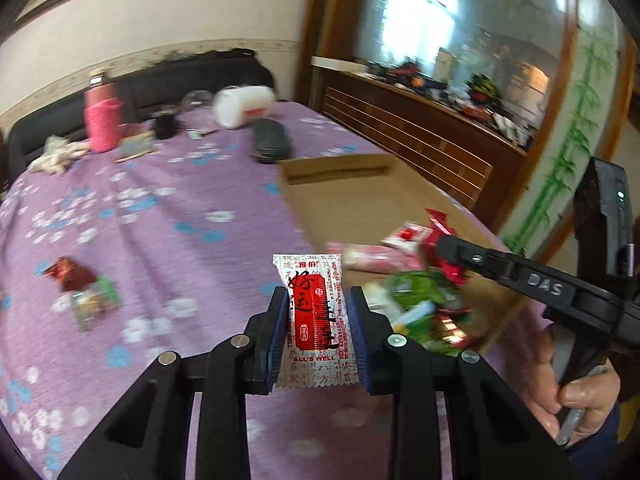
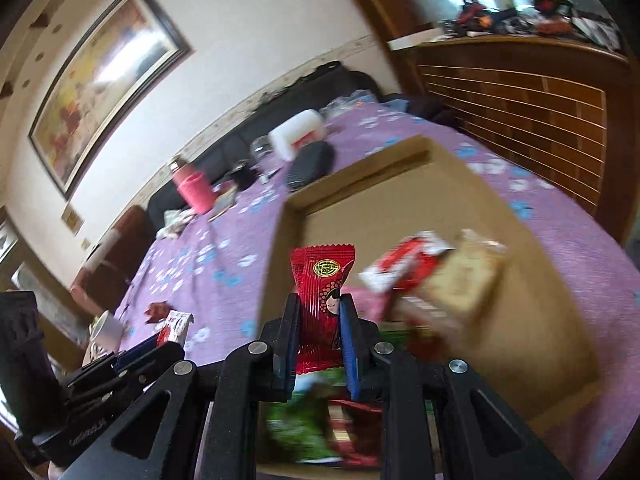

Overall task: Organize snacks
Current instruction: 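Carry the white-red packet and red candy packet over the tray with both grippers, then open both grippers to release the packets into the tray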

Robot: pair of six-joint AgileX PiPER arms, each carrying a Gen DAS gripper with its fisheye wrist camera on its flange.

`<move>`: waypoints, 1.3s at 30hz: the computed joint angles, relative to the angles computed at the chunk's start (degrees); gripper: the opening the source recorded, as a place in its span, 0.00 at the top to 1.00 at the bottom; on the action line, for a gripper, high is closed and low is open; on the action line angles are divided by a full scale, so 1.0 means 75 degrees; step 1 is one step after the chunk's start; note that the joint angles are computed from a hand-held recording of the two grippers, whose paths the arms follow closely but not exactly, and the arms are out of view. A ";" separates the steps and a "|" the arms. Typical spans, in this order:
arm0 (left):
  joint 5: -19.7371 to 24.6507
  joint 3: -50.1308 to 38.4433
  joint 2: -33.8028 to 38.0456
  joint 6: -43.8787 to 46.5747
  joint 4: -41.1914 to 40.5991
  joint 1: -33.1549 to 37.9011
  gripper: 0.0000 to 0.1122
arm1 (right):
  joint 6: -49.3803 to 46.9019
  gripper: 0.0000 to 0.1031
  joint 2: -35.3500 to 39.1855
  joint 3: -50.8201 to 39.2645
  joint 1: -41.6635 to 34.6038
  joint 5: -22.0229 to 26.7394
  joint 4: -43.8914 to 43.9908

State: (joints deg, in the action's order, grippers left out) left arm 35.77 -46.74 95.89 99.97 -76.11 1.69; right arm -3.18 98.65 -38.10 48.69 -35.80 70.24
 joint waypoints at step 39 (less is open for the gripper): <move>-0.0851 -0.0297 0.0609 0.0080 -0.0917 -0.2222 0.53 | 0.0766 0.66 -0.0086 0.0864 0.0079 -0.1065 0.0293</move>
